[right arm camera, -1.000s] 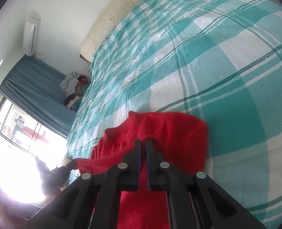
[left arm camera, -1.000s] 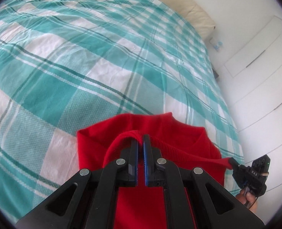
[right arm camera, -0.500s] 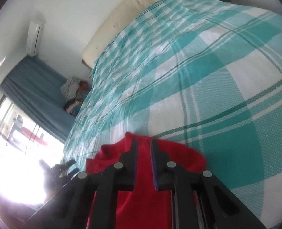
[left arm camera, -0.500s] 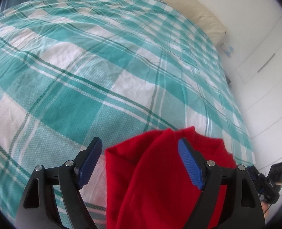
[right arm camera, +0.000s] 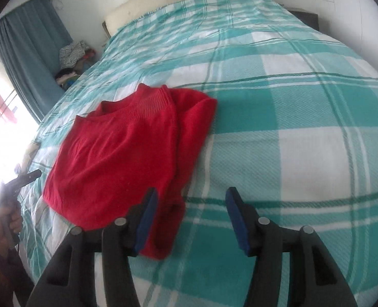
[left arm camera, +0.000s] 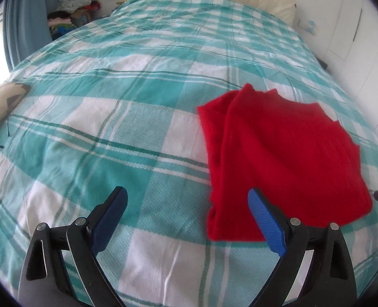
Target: Fold small clothes
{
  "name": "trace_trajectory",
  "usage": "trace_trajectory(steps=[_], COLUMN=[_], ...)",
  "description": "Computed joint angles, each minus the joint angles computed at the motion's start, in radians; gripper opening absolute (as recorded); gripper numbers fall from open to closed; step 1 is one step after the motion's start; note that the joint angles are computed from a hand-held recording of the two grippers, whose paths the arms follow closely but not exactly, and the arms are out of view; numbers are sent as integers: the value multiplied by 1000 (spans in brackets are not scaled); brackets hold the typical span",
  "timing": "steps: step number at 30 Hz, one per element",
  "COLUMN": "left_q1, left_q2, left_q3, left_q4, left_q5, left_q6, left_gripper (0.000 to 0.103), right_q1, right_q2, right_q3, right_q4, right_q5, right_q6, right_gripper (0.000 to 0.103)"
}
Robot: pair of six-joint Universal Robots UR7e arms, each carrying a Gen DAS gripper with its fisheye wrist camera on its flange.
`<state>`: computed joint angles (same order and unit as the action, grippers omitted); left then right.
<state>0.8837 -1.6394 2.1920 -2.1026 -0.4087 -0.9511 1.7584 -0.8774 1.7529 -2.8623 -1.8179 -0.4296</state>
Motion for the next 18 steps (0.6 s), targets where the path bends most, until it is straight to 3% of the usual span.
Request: trace_trajectory(steps=[5, 8, 10, 13, 18], left_q1=[-92, -109, -106, -105, -97], left_q2=[23, 96, 145, 169, 147], left_q3=[103, 122, 120, 115, 142], left_q4=[-46, -46, -16, 31, -57], left_q5=[-59, -51, -24, 5, -14], left_q6=[-73, -113, -134, -170, -128], left_gripper=[97, 97, 97, 98, 100], right_q1=[-4, -2, -1, 6, 0], right_q2=[-59, -69, -60, -44, -32], right_q3=[166, 257, 295, 316, 318], right_q4=[-181, -329, -408, -465, -483], right_q5=[-50, -63, -64, -86, -81], right_q6=[-27, -61, -89, -121, -135], right_gripper=[61, 63, 69, 73, 76])
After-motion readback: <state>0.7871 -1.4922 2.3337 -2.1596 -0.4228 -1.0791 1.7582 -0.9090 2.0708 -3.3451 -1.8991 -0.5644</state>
